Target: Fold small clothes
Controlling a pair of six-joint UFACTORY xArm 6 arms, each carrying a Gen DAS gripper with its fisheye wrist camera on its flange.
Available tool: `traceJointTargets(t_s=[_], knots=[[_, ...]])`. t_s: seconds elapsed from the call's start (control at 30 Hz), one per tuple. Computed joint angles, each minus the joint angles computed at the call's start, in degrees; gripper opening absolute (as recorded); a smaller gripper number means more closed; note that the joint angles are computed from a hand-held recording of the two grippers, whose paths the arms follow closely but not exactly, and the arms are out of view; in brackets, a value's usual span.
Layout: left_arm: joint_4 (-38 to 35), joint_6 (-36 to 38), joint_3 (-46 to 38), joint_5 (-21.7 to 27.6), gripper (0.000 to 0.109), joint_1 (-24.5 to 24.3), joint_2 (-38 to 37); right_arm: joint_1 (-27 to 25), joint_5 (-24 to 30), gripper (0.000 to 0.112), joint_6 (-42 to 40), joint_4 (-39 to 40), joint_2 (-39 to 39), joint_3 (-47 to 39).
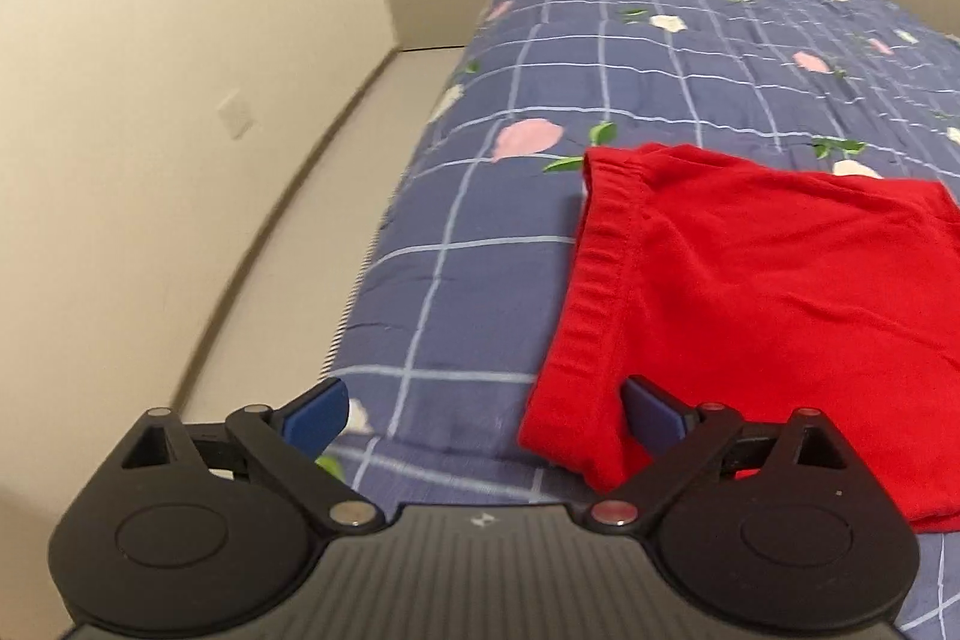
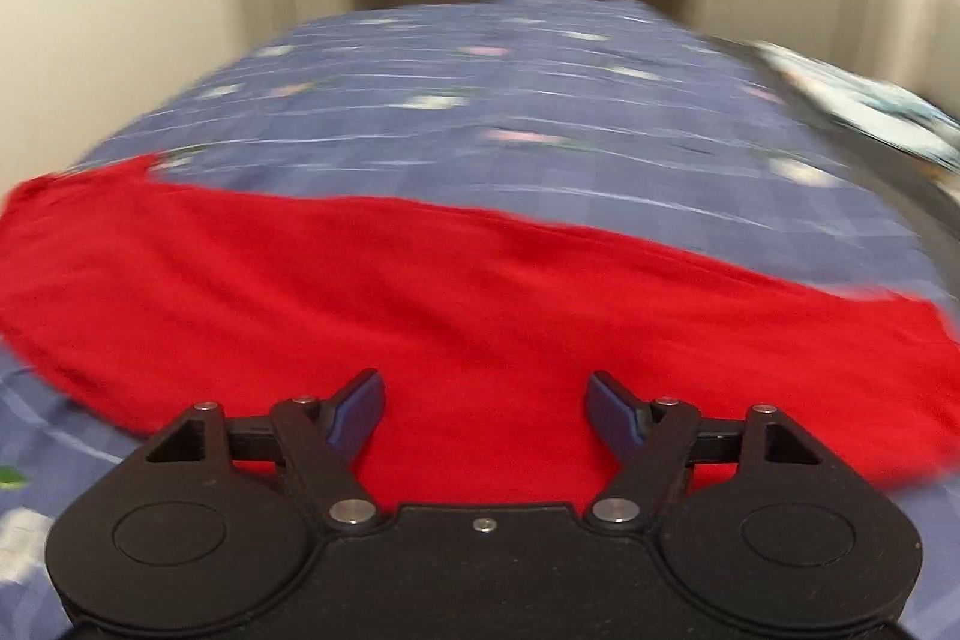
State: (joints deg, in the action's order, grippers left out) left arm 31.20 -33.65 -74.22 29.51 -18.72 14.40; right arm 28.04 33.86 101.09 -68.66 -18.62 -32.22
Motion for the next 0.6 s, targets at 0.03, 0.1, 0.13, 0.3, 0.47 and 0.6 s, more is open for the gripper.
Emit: traceJointTargets(t_s=[0.03, 0.1, 0.13, 0.3, 0.47, 0.6], knots=[[2.0, -2.5, 0.0, 1.4, 0.099, -0.8, -0.7, -0.7, 1.3, 0.086, 2.3, -0.6, -4.1, 3.5], [5.0, -6.7, 2.1, 1.9, 0.102, -2.6, -3.4, -2.0, 3.7, 0.094, 5.3, 0.1, -12.0, 9.1], [6.2, -8.8, 3.2, 1.3, 0.102, -3.6, -4.7, -2.4, 4.9, 0.099, 6.2, 0.6, -15.1, 11.2], [7.5, -15.6, 5.9, -3.1, 0.102, -9.3, -7.8, -8.3, 6.1, 0.101, 6.3, 5.8, -32.1, 22.0], [1.8, -16.8, 3.7, -9.4, 0.102, -16.9, -4.3, -23.3, -10.1, 0.101, 4.5, 9.6, -42.5, 31.8], [-10.4, -7.4, -2.9, -12.7, 0.102, -22.8, 3.1, -29.7, -17.7, 0.095, 4.0, 7.6, -40.8, 32.3]])
